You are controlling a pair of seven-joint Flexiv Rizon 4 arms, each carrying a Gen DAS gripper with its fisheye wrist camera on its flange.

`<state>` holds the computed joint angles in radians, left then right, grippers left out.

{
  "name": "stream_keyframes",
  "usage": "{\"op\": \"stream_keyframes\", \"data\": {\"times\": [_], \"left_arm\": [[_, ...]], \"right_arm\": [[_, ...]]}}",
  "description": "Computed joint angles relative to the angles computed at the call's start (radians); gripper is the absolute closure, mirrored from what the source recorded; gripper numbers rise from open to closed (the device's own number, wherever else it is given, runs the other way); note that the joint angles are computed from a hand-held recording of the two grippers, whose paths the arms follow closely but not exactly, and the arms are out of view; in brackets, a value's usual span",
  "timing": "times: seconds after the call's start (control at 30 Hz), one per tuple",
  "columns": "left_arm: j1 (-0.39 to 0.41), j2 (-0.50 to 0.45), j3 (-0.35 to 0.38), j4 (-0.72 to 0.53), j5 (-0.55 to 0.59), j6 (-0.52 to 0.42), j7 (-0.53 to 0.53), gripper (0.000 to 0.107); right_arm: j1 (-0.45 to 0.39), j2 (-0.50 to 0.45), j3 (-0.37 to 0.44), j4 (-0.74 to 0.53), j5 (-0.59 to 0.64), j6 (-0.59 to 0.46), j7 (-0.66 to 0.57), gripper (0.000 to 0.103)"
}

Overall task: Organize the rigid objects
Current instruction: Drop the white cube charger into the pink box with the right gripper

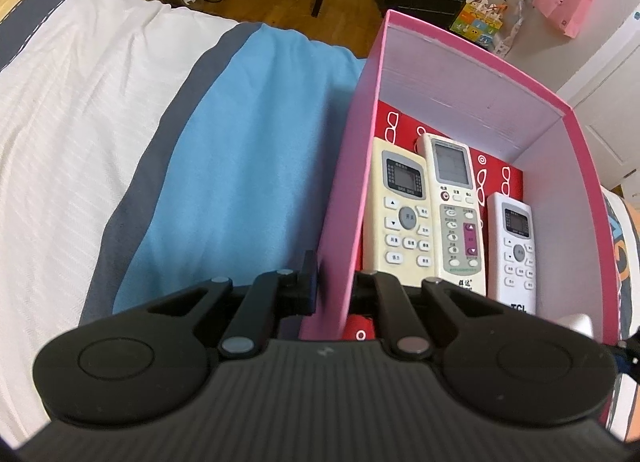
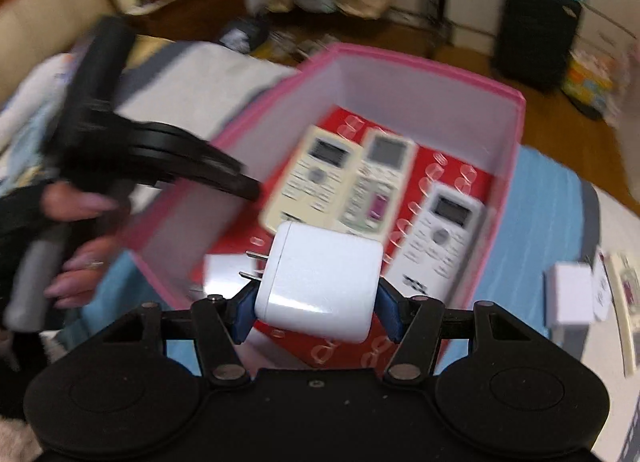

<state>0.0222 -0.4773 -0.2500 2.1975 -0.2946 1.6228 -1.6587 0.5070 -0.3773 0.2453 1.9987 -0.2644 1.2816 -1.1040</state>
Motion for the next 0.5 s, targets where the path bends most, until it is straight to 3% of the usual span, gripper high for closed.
{"op": "stream_keyframes", "data": {"times": [0.17, 0.27, 0.37, 0.5], "left_arm": [[0.014, 0.0, -0.015, 0.001, -0.002, 0.0, 0.004, 0.097], [0.024, 0.001, -0.025, 0.003, -0.007, -0.003, 0.004, 0.097], [-0.01, 0.005, 0.014, -0.005, -0.002, -0.021, -0.005, 0.096], [-0.011, 0.006, 0.014, -0.006, -0.011, -0.024, -0.002, 0.096]], "right_arm": [[-0.008, 0.014, 0.027, -0.015, 0.019, -0.085, -0.041, 0.037], [-0.021, 0.036, 0.037, -0.012, 0.051, -0.085, -0.064, 0.035], [-0.052, 0.073, 0.044, 0.013, 0.094, -0.019, -0.097, 0.034], [-0.141, 0.13, 0.096, 0.05, 0.217, 0.108, -0.227, 0.034]]}}
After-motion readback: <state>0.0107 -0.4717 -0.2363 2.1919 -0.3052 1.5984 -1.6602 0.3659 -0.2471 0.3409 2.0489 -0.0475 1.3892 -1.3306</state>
